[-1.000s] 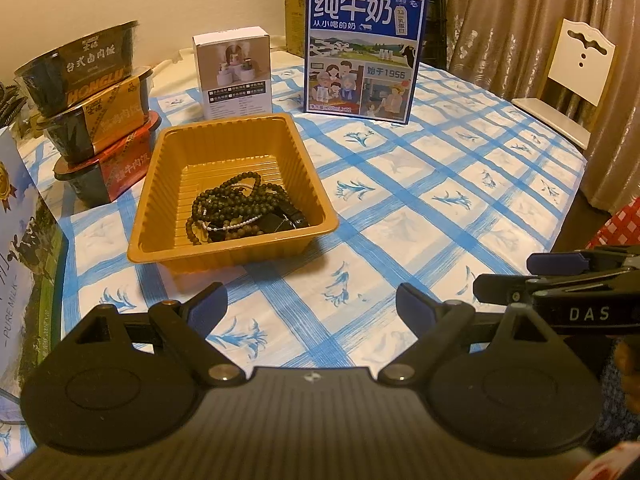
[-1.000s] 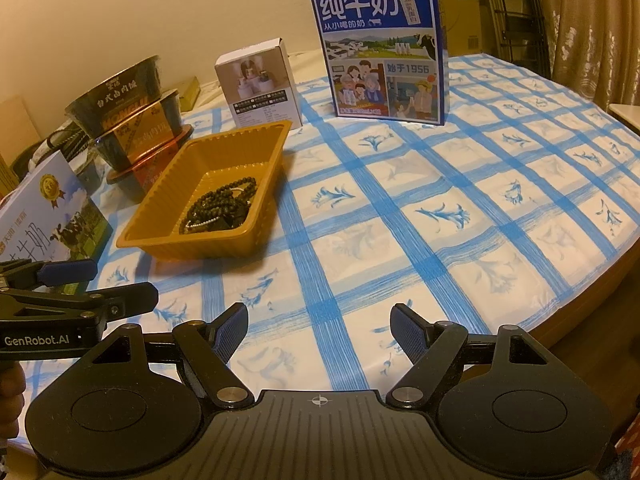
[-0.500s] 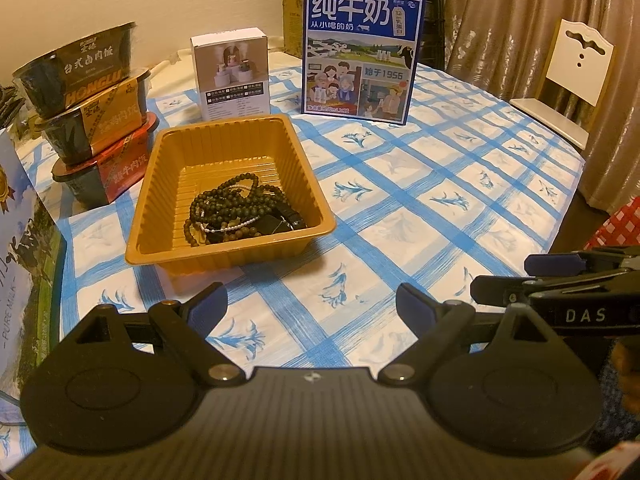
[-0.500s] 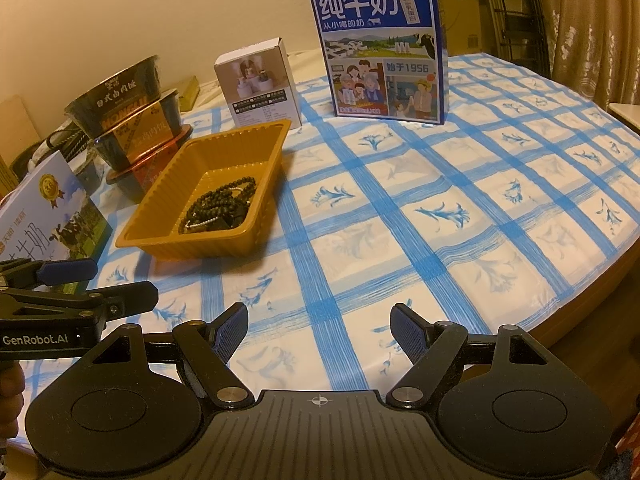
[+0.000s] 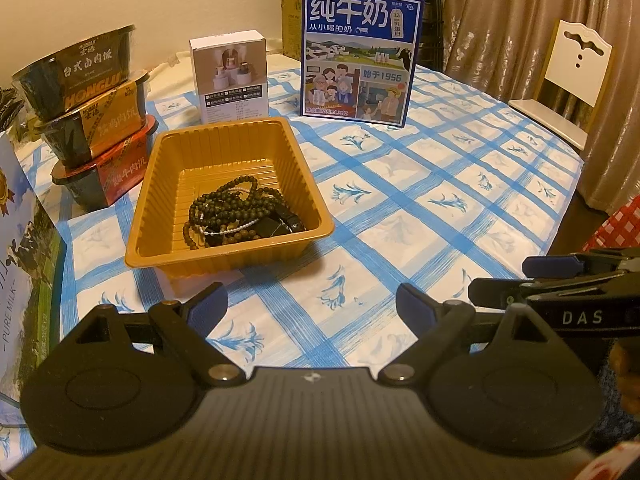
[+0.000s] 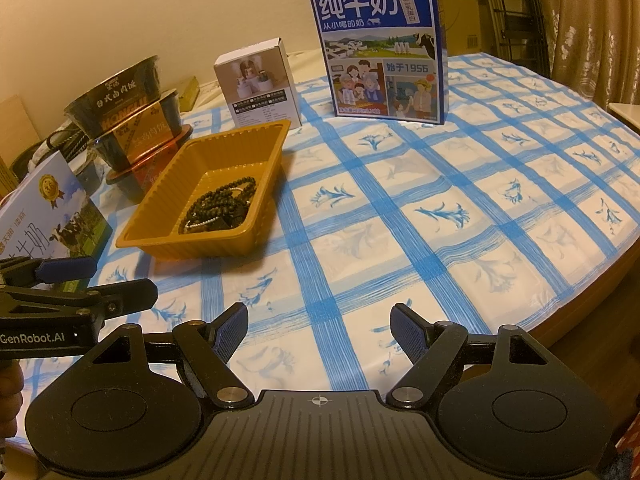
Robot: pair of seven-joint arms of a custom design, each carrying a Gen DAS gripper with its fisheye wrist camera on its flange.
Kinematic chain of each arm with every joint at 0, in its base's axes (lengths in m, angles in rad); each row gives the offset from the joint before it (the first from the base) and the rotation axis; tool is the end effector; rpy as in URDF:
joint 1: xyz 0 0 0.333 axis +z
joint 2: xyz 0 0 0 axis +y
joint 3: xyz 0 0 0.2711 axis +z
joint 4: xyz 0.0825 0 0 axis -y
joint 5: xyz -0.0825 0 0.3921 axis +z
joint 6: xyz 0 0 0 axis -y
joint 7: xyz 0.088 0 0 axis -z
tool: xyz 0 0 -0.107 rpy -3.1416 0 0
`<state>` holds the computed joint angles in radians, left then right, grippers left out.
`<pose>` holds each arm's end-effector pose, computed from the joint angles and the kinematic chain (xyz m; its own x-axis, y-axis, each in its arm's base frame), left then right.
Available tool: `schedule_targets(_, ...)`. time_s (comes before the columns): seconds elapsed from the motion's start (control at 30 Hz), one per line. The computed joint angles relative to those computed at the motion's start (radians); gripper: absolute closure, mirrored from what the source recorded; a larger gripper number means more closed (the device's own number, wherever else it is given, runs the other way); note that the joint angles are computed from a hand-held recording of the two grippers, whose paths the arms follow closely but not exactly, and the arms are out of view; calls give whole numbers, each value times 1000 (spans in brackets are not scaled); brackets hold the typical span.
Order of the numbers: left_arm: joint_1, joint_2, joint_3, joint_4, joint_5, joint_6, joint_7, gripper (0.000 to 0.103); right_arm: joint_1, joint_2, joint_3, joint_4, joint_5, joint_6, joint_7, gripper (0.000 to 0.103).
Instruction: Organize jewelry
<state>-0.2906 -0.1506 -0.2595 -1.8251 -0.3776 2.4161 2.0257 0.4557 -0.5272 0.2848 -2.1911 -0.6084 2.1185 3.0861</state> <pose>0.4867 -0.3123 0.6326 -0.7435 -0.6685 0.0202 -0.4809 0.5134 -0.7107 0.3468 0.3093 0.5980 -0.4326 -0.8671 -0.2468 -0.5466 0.4700 -0.6931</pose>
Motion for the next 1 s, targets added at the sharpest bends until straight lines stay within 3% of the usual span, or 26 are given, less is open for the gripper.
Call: schedule_targets(1.0,-4,3,-2,4,-3,16,8,13,0,-2,-3,-5,0,5,-1,25)
